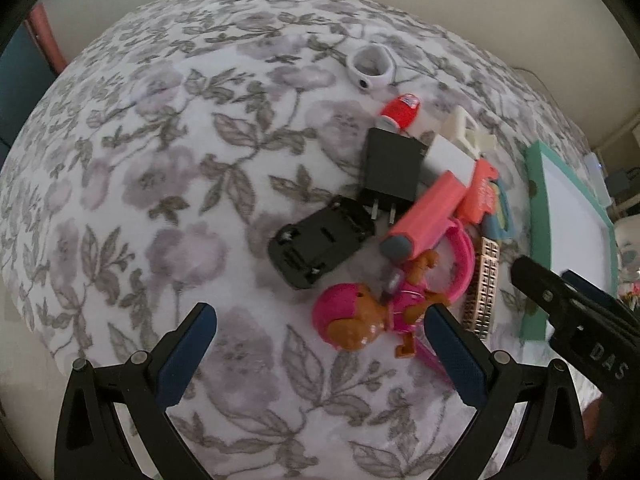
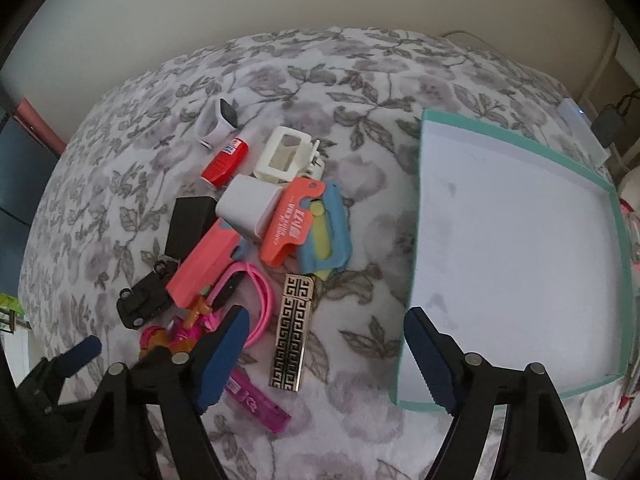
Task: Organize rigid objects
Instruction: 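Lower the right tool onto the gold lighter while the left tool reaches the pink toy figure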
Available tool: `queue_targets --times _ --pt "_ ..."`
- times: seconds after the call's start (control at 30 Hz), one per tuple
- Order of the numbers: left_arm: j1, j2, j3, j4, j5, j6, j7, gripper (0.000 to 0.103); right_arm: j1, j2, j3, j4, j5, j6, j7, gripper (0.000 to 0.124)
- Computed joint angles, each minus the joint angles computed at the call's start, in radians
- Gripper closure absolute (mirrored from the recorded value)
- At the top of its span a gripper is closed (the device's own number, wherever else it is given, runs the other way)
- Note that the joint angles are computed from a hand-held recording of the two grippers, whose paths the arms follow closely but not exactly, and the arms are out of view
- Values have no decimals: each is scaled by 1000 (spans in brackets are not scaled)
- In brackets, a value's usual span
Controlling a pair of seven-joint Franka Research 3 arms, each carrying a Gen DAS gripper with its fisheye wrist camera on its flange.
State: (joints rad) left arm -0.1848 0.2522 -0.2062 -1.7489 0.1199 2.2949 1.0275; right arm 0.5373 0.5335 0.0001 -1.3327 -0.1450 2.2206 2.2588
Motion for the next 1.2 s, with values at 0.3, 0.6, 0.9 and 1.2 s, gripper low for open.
queue_targets --times 0.3,0.6,0.9,1.2 --pt "-19 49 -1 60 36 -27 7 0 -3 37 5 33 32 -1 -24 46" --pt "-29 63 -12 66 35 -9 46 0 -5 21 0 13 42 24 -10 46" --pt "-38 65 -12 50 37 -33 71 1 -13 30 15 18 65 14 -49 63" --pt "-9 2 -19 -37 -23 -21 120 31 -20 66 34 56 120 -37 -107 76"
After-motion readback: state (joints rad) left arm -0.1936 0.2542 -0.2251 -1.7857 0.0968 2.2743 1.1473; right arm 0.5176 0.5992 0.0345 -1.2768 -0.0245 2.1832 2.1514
